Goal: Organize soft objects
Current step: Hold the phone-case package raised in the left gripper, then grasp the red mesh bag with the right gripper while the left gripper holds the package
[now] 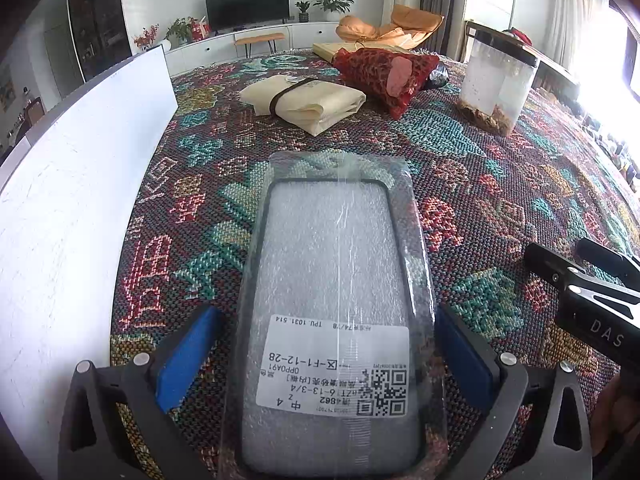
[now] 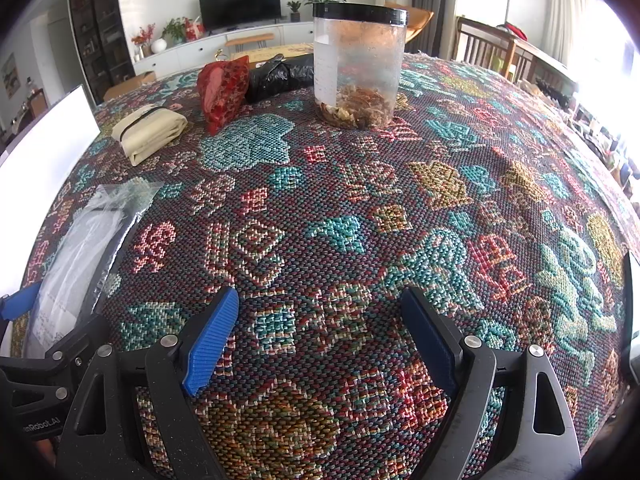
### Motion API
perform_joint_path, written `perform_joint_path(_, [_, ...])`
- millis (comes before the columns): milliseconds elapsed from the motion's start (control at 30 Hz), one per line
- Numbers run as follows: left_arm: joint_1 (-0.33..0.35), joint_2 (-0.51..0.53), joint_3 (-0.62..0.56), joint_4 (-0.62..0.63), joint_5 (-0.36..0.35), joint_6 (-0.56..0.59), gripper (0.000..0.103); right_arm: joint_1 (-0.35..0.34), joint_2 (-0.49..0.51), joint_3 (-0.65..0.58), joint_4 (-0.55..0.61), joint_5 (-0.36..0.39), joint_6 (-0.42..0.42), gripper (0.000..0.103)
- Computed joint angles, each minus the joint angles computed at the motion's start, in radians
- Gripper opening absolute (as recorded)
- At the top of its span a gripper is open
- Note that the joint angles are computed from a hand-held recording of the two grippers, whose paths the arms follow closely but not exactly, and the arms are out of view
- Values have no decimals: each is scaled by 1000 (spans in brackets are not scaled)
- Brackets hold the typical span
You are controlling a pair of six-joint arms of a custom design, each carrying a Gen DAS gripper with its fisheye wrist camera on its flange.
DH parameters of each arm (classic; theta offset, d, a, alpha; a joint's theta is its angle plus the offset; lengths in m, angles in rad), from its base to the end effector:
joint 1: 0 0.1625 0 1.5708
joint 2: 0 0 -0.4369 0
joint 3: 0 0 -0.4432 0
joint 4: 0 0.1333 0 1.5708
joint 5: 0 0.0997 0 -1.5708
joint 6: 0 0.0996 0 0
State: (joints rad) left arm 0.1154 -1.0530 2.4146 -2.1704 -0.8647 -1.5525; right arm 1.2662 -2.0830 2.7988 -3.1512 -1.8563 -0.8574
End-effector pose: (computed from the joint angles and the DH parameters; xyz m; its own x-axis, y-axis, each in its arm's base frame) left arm -0.3031 -0.2344 -0.0151 -0.7120 -0.0685 -0.6988 0.3705 0.8088 -0.4567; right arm 0.0231 -0.2774 0.2663 -0.7041 -0.1460 0.6949 -0.5162 0.7773 -0.3597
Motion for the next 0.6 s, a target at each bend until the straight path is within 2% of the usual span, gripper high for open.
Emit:
perform_joint_path(167, [0,0,0,-1,0,0,103,2,3,-1,-2,-2,1,86])
perform_joint_path(267, [0,0,0,-1,0,0,103,11,-17,-16,63,-6,22,86])
perform_joint_path(333, [0,0,0,-1,0,0,103,9,-65,-45,181,59,56,86])
perform_joint_path(367, [0,0,0,-1,0,0,103,22,-65,-62,202,89,65,86])
perform_joint_path(433, [0,0,0,-1,0,0,103,100,13,-115,184,87,90,86])
perform_joint_path(500, [0,0,0,-1,0,0,103,190,133,-186,161,60,123,86])
perform_joint_path(600, [0,0,0,-1,1,0,103,328,361,-287,53,-50,99,85])
